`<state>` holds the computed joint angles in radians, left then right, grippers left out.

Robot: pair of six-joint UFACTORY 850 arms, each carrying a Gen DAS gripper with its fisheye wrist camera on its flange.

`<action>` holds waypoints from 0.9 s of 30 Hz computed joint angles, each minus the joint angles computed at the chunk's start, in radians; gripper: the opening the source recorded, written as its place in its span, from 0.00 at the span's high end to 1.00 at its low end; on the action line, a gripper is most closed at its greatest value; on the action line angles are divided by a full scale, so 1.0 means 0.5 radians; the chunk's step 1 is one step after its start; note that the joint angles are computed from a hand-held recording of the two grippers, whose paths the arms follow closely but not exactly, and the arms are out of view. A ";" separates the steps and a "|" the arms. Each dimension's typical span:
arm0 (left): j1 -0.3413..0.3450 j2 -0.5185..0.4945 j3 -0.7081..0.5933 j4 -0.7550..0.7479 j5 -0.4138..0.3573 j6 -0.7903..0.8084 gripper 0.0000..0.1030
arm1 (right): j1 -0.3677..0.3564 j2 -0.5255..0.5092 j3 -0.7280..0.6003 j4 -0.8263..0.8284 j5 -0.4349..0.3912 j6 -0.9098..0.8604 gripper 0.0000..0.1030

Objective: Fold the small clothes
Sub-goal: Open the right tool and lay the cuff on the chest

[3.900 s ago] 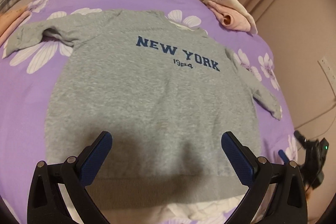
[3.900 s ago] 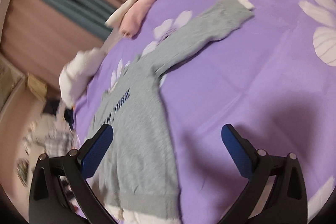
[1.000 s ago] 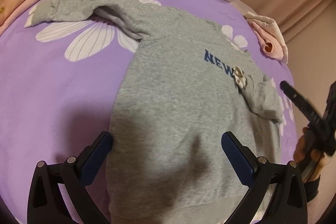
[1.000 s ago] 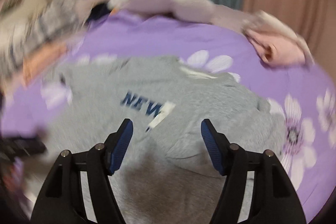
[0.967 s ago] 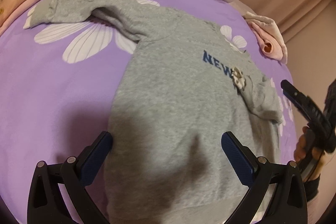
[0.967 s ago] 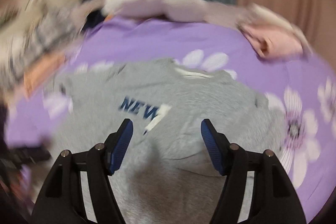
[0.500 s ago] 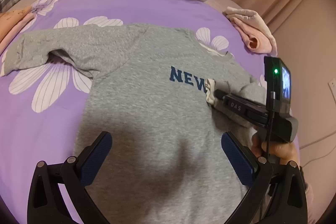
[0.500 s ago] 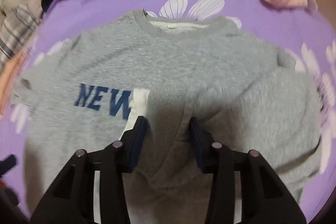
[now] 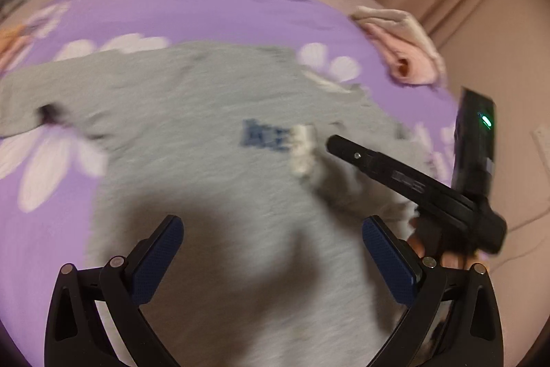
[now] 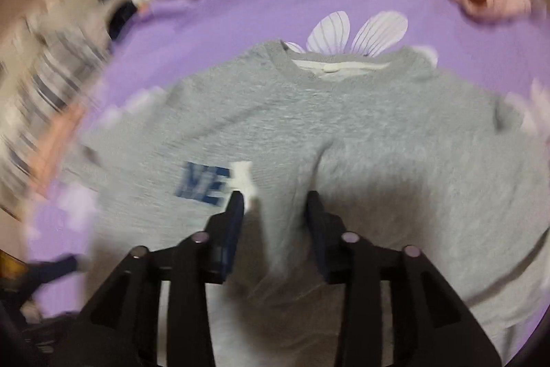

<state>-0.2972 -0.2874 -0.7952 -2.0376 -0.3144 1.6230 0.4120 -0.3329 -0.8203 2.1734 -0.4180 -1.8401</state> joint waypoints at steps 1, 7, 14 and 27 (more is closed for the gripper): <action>0.005 -0.030 -0.038 0.071 -0.088 -0.074 0.00 | -0.051 0.048 0.066 0.037 -0.126 -0.024 0.58; -0.011 -0.284 -0.324 0.221 -0.567 -0.242 0.00 | -0.392 0.247 0.321 0.248 -0.461 -0.058 0.59; -0.073 -0.582 -0.605 0.319 -0.788 -0.453 0.30 | -0.651 0.184 0.408 0.015 -0.620 0.247 0.77; -0.077 -0.657 -0.666 0.736 -0.387 -0.798 0.94 | -0.665 0.212 0.438 0.133 -0.124 0.103 0.91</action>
<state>-0.3355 -0.6157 -1.1282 -1.6697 -0.5078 1.2242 0.0797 -0.2268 -0.6011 2.2399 -0.4800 -1.7886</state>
